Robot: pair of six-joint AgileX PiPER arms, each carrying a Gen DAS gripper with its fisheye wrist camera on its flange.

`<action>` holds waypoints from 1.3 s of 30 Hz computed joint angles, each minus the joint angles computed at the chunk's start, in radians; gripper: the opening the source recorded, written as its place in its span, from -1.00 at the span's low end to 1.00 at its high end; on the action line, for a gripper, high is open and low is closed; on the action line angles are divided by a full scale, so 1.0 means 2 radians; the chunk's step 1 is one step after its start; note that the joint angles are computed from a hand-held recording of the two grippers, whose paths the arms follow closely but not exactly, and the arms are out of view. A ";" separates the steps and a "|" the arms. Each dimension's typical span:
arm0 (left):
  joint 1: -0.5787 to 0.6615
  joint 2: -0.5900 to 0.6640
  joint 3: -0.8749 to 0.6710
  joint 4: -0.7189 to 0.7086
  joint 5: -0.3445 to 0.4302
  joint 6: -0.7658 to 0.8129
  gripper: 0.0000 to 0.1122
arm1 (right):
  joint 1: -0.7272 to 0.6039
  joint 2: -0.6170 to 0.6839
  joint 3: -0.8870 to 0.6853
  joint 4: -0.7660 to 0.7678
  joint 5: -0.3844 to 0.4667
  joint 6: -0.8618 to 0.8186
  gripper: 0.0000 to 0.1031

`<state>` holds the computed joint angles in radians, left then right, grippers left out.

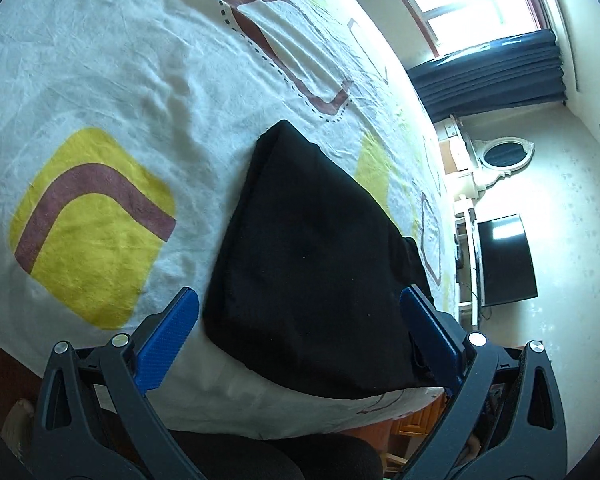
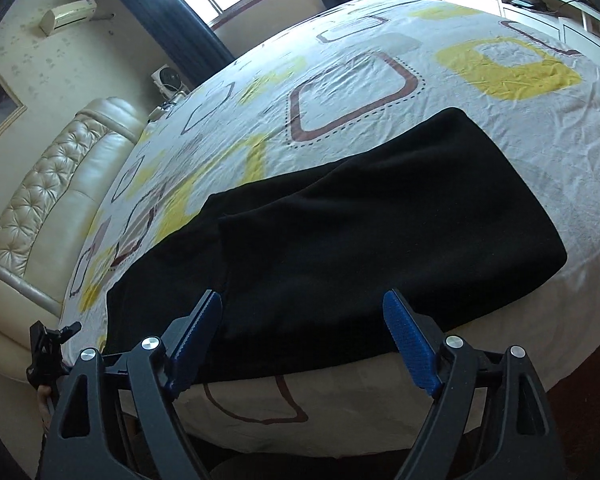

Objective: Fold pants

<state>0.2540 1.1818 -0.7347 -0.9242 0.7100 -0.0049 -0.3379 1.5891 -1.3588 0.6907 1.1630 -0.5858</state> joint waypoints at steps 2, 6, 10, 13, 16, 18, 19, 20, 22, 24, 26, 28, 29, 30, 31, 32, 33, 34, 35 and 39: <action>0.010 0.013 0.003 -0.049 0.011 0.058 0.79 | 0.012 -0.004 0.011 -0.009 -0.001 0.003 0.58; -0.005 0.027 -0.013 -0.015 0.011 0.054 0.79 | 0.023 -0.006 0.022 -0.012 0.010 0.007 0.59; 0.021 0.030 -0.005 -0.031 0.030 0.089 0.79 | 0.031 -0.009 0.027 -0.018 0.017 0.002 0.58; 0.038 0.048 0.014 -0.082 0.046 0.143 0.79 | 0.035 0.001 0.023 -0.020 0.023 0.006 0.59; 0.039 0.061 0.011 -0.117 0.055 0.172 0.79 | 0.037 0.002 0.023 -0.021 0.023 0.005 0.59; 0.043 0.072 0.016 -0.156 0.063 0.193 0.79 | 0.037 0.002 0.023 -0.021 0.024 0.005 0.59; 0.043 0.077 0.016 -0.164 0.063 0.198 0.79 | 0.037 0.002 0.025 -0.021 0.024 0.007 0.59; 0.044 0.083 0.018 -0.174 0.063 0.207 0.79 | 0.038 0.004 0.024 -0.022 0.025 0.009 0.59; 0.054 0.094 0.032 -0.216 0.069 0.241 0.79 | 0.038 0.005 0.025 -0.021 0.025 0.013 0.59; 0.074 0.103 0.043 -0.259 0.096 0.280 0.78 | 0.038 0.004 0.026 -0.022 0.025 0.013 0.59; 0.077 0.104 0.045 -0.263 0.104 0.294 0.74 | 0.040 0.003 0.029 -0.024 0.022 0.014 0.59; 0.062 0.103 0.031 -0.219 0.088 0.264 0.47 | 0.041 0.002 0.030 -0.025 0.019 0.015 0.59; 0.057 0.104 0.024 -0.196 0.082 0.249 0.16 | 0.041 0.001 0.031 -0.025 0.019 0.016 0.60; 0.059 0.106 0.024 -0.182 0.081 0.242 -0.14 | 0.042 0.000 0.032 -0.025 0.019 0.016 0.61; 0.063 0.110 0.027 -0.181 0.084 0.242 -0.29 | 0.042 0.001 0.032 -0.025 0.019 0.016 0.62; 0.070 0.115 0.030 -0.180 0.088 0.239 -0.51 | 0.041 0.001 0.032 -0.024 0.019 0.016 0.62; 0.077 0.120 0.034 -0.183 0.094 0.239 -0.68 | 0.041 0.001 0.032 -0.023 0.020 0.015 0.62; 0.087 0.124 0.042 -0.198 0.102 0.249 -0.69 | 0.040 0.002 0.032 -0.022 0.021 0.015 0.62; 0.090 0.124 0.047 -0.207 0.105 0.254 -0.73 | 0.039 0.003 0.032 -0.020 0.022 0.016 0.62; 0.068 0.090 0.025 -0.169 0.086 0.208 -0.76 | 0.035 0.002 0.033 -0.016 0.025 0.017 0.62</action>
